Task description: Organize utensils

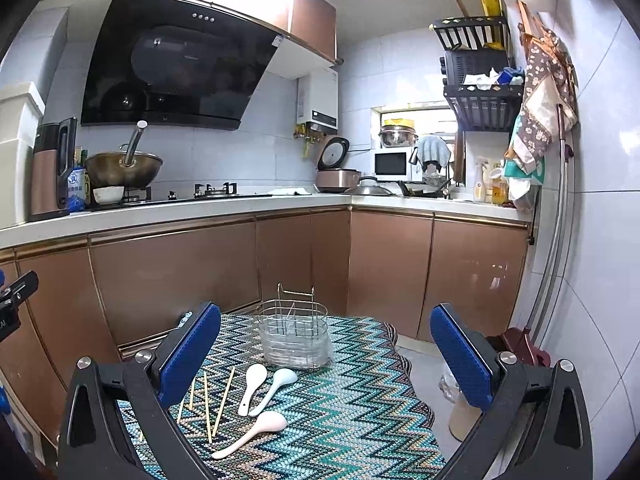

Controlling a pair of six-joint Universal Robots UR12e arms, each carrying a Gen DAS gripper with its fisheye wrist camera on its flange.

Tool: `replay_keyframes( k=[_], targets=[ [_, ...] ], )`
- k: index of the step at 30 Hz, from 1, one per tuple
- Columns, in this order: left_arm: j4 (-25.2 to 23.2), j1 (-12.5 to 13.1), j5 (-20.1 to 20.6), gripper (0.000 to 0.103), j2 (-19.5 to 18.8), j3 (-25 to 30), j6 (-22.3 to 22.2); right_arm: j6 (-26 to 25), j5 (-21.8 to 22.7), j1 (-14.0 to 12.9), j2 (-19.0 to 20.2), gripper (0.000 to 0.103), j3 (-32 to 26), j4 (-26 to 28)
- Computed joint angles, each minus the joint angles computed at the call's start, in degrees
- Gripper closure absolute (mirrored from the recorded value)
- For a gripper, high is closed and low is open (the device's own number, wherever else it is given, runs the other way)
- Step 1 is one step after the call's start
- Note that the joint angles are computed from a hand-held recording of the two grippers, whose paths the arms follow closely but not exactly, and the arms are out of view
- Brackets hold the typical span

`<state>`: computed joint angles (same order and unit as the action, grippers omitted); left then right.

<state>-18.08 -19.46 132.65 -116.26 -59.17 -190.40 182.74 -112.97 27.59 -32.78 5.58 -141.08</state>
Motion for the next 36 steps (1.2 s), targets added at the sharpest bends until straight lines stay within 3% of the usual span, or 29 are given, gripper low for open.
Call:
replay_keyframes(
  k=[17, 36],
  targets=[
    [1.62, -0.42, -0.45, 0.020, 0.31, -0.43, 1.03, -1.01, 1.27, 0.00, -2.74, 0.000, 5.87, -3.33],
    [-2.43, -0.50, -3.15, 0.020, 0.12, 0.19, 0.24, -0.95, 1.41, -0.16, -4.52, 0.000, 9.94, -5.56]
  ],
)
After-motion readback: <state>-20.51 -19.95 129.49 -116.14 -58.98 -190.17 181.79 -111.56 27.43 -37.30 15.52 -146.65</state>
